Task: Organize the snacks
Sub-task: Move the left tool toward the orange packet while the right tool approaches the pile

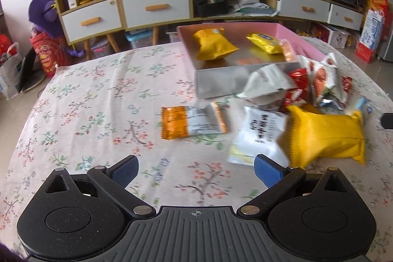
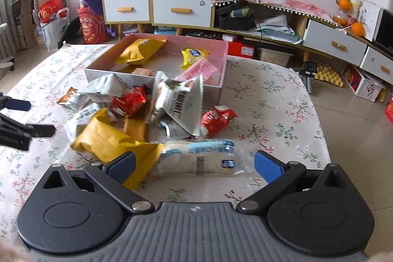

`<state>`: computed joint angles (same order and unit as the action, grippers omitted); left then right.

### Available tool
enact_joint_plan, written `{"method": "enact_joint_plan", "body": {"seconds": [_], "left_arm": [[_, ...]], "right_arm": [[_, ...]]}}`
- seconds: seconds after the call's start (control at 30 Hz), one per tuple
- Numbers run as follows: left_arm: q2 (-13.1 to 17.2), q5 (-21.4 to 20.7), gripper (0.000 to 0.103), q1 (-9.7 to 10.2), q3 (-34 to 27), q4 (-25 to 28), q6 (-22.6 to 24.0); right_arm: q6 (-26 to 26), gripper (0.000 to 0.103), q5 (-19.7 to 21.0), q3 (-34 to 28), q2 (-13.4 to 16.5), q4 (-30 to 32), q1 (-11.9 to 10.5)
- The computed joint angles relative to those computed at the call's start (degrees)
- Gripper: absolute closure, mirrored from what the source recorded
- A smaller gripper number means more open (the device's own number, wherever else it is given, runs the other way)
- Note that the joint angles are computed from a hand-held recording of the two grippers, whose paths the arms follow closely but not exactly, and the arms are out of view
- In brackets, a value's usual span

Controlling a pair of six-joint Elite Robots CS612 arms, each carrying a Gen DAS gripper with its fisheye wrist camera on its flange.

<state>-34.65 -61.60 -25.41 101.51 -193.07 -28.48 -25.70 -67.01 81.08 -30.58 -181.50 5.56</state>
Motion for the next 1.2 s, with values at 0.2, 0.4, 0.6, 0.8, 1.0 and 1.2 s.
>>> {"method": "enact_joint_plan", "body": {"seconds": [0.2, 0.4, 0.6, 0.8, 1.0, 1.2], "left_arm": [[0.9, 1.0, 0.002, 1.18, -0.5, 0.1, 3.1], [1.5, 0.1, 0.002, 3.13, -1.7, -0.6, 3.0], [3.2, -6.0, 0.003, 5.04, -4.3, -6.0, 13.3], [4.5, -14.4, 0.006, 6.52, -7.4, -6.3, 24.4], [4.8, -21.8, 0.016, 7.97, -10.6, 0.2, 30.2], [4.6, -26.9, 0.032, 9.08, -10.9, 2.8, 27.3]], "right_arm": [[2.1, 0.000, -0.7, -1.3, 0.6, 1.5, -0.4], [6.0, 0.000, -1.7, -3.4, 1.4, 3.5, -0.3], [11.1, 0.000, -4.2, -6.0, 2.3, 6.9, 0.5], [15.2, 0.000, -6.8, -8.3, 3.0, 11.7, 1.2], [16.5, 0.000, -8.6, -10.2, 3.7, 15.0, 1.9], [14.8, 0.000, -8.8, -10.1, 3.6, 15.6, 2.0]]}}
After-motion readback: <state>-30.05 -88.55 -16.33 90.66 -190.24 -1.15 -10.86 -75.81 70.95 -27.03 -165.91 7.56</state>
